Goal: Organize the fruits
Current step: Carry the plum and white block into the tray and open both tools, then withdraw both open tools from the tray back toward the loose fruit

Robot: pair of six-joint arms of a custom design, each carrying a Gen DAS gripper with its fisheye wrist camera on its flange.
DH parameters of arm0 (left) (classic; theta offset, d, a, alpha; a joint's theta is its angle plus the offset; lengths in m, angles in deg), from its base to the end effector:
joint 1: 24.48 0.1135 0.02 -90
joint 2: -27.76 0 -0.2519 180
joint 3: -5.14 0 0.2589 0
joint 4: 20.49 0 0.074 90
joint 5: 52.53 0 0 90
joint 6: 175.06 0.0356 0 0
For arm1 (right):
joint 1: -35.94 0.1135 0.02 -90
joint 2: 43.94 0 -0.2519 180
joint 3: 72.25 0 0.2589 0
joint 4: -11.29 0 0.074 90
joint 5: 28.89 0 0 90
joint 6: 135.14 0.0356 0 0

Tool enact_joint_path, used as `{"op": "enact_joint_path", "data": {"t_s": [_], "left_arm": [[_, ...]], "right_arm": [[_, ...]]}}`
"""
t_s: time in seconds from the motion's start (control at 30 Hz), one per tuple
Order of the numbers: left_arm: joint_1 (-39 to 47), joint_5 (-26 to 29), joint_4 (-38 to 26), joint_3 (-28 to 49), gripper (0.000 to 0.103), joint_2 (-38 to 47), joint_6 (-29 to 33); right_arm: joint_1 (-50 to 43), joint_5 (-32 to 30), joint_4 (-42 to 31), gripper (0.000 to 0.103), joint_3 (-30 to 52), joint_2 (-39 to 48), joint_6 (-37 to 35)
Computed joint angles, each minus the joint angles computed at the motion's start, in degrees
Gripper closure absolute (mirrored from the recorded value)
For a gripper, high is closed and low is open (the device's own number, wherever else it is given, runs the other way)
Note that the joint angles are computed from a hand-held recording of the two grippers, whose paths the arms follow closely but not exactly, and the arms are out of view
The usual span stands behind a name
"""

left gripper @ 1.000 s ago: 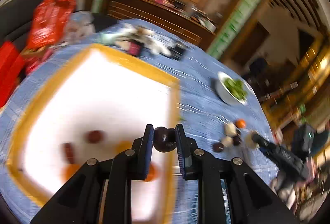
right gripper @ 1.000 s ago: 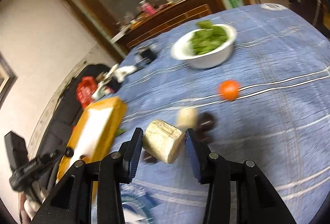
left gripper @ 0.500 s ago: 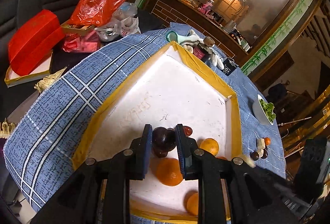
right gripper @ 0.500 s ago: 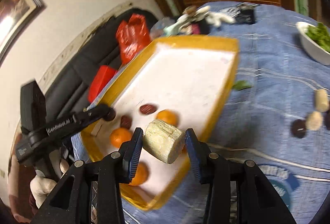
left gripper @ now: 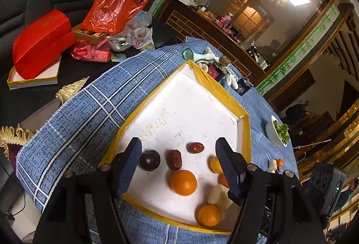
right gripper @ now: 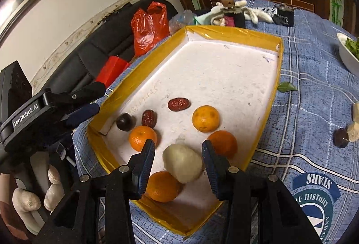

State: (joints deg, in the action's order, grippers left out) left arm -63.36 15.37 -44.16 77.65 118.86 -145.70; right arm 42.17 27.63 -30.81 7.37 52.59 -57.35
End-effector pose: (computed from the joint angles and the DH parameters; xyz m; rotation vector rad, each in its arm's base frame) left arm 0.2804 -0.2089 0.2109 -0.6240 2.2025 -0.4827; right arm 0.3455 0.0575 0.1996 -0.6032 2.4216 0.7110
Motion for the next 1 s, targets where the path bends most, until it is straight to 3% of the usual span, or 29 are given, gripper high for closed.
{"op": "enact_joint_path", "data": {"t_s": [0.27,0.5,0.73,1.0], "left_arm": [[-3.36,-2.02,-1.25,0.56,0.033,-2.41,0.41],[-7.42,-4.52,-3.63,4.92,0.028,-1.15,2.92],[-10.39,-1.64,-6.11,15.02,0.028,7.83,6.29],[-13.78,2.44,-14.09,34.59,0.028,23.59,12.23]], "right_arm": [[-5.31,-2.92,-1.7,0.052,-2.92,-6.08,-0.76],[-21.37,-5.39,-5.42,0.052,-7.08,-10.99,-9.77],[-37.92,-6.15,-10.02,0.05,-0.38,-2.24,-14.81],[-40.87,-6.15,-11.32,0.05,10.15,7.58,-12.7]]}}
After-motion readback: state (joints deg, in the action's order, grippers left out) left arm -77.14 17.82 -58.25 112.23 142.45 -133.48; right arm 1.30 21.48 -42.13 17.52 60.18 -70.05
